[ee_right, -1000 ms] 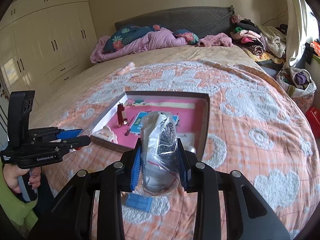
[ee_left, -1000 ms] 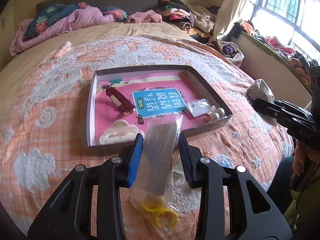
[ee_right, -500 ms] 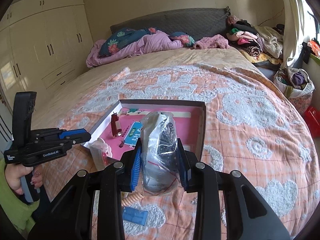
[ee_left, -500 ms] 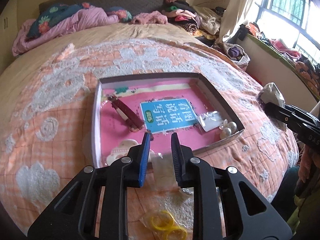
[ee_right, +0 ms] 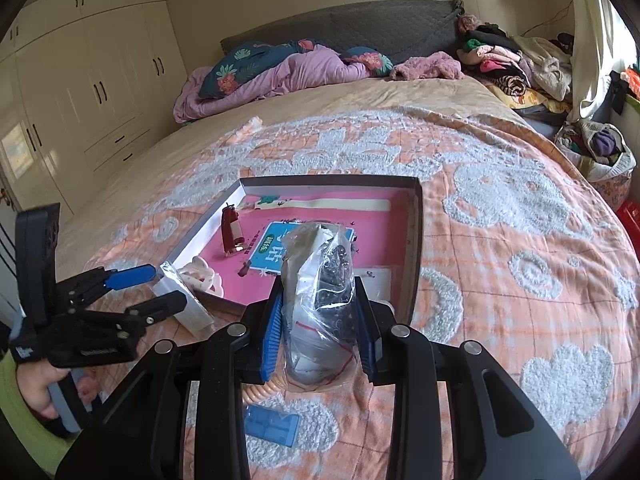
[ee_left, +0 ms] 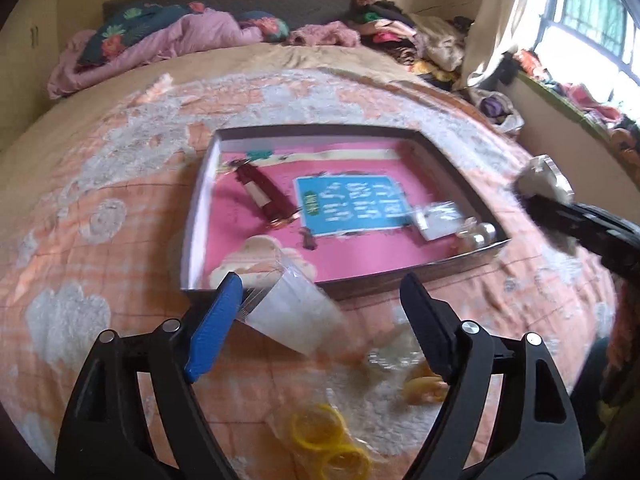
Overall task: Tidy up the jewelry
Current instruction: 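Carry the packet and foil bag into the pink-lined box and open both tools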
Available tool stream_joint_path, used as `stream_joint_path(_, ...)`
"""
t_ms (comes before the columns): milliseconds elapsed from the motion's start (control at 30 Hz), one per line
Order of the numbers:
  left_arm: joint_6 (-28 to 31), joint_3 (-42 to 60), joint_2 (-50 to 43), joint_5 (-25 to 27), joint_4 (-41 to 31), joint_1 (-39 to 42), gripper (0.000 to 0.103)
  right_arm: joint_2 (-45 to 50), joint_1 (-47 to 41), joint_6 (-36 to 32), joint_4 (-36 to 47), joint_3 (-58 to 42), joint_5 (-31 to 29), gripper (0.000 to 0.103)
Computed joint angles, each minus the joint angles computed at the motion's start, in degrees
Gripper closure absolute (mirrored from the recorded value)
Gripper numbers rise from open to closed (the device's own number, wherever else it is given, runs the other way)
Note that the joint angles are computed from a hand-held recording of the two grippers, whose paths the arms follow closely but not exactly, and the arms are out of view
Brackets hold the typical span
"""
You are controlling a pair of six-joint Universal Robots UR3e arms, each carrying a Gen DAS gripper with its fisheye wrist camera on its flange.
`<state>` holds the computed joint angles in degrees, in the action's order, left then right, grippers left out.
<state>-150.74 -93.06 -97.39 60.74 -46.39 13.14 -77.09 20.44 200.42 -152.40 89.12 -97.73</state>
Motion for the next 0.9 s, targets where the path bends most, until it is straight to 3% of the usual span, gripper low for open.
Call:
stream_joint_path(100,-2.24,1.29,-2.34,1.19,0.88,-0.07,0.024,0.15,0.13,-0.17,-0.25,-0.07,0.23,0.073)
stream_joint_path(167,-3.78,2.49,-4.57,5.94,1.99,-1.45,0.024,0.18,0.16,-0.03,-0.30,-0.10,0.26,0.073)
stream_joint_path(433,-1.85,-2.62,-4.38,5.38,2.33,1.10,0.024,0.54,0.15,0.11,-0.91,-0.19,0.48,0.073)
stream_joint_path(467,-1.44,-3.02,-4.28,5.21,2.25,1.24,0.026,0.72,0.11,0.15,-0.94,-0.30,0.59,0.073)
stream_joint_path(500,-1.23,-3.75,-4.24,5.79,3.51,1.01,0.036,0.62,0.02,0.20,-0.90,-0.22,0.70,0.073)
stream_joint_path(600,-0.51,-4.98,-4.04,5.97,5.53,0.83,0.042,0.87,-0.05,0.49,-0.89,-0.40,1.07,0.073)
stream_joint_path(733,0.78,-4.62,-3.94,5.16,4.46,1.34,0.047,0.23,-0.18,0.52,-1.39,0.29,1.05,0.073)
stream_joint_path(900,3.47,-6.36,1.02,0.34,-0.23,4.01,0.048,-0.47,-0.45,0.20,-1.57,0.41,0.99,0.073)
